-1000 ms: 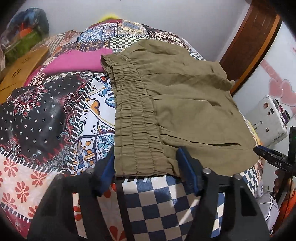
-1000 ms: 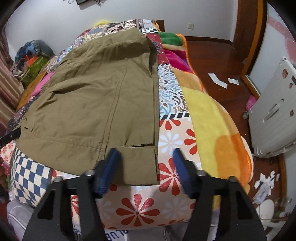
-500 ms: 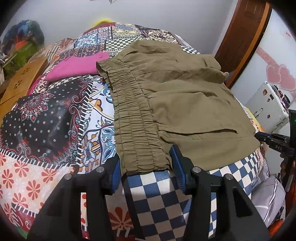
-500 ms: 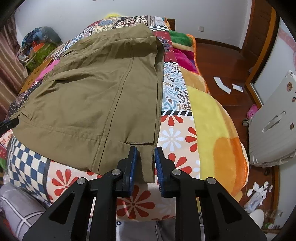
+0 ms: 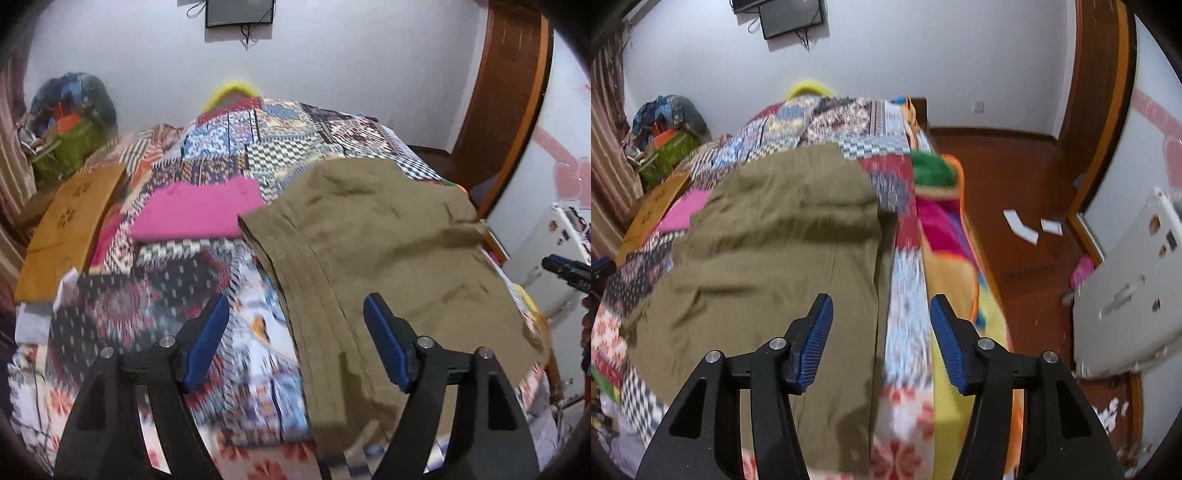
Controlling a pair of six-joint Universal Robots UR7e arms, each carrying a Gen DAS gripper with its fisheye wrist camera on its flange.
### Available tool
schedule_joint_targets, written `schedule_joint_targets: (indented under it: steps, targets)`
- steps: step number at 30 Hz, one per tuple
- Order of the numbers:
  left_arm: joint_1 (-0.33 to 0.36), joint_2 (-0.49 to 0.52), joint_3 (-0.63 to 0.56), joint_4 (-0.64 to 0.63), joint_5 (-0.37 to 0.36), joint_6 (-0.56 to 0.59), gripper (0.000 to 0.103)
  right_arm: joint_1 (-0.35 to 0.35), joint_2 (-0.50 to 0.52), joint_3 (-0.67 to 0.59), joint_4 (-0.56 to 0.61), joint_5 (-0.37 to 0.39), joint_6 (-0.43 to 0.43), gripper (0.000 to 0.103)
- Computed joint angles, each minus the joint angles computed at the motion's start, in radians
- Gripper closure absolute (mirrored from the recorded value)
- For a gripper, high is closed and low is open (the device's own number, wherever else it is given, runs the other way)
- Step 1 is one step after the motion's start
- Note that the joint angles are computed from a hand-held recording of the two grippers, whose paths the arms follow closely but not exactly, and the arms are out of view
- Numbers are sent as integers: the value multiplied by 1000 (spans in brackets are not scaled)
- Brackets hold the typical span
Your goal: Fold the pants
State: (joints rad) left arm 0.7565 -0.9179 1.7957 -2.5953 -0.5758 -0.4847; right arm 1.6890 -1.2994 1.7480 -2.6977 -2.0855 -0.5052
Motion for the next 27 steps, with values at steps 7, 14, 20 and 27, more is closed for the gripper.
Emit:
schedule_joint_targets:
  steps: [7,14,20,27]
  targets:
    - [107,108,-171,-37,-3,115,28,-5,153,-152,-16,16,-51,51]
    - [191,212,-311,-28,-95,175,28,-29,295,-325,49,32,-77,44]
    - [215,291,-376,43,-112,228,28,-65,374,-451,261,123,-45,57]
    - [230,302,-367,28,-123,197,24,-74,387,-433,208,85,-62,97]
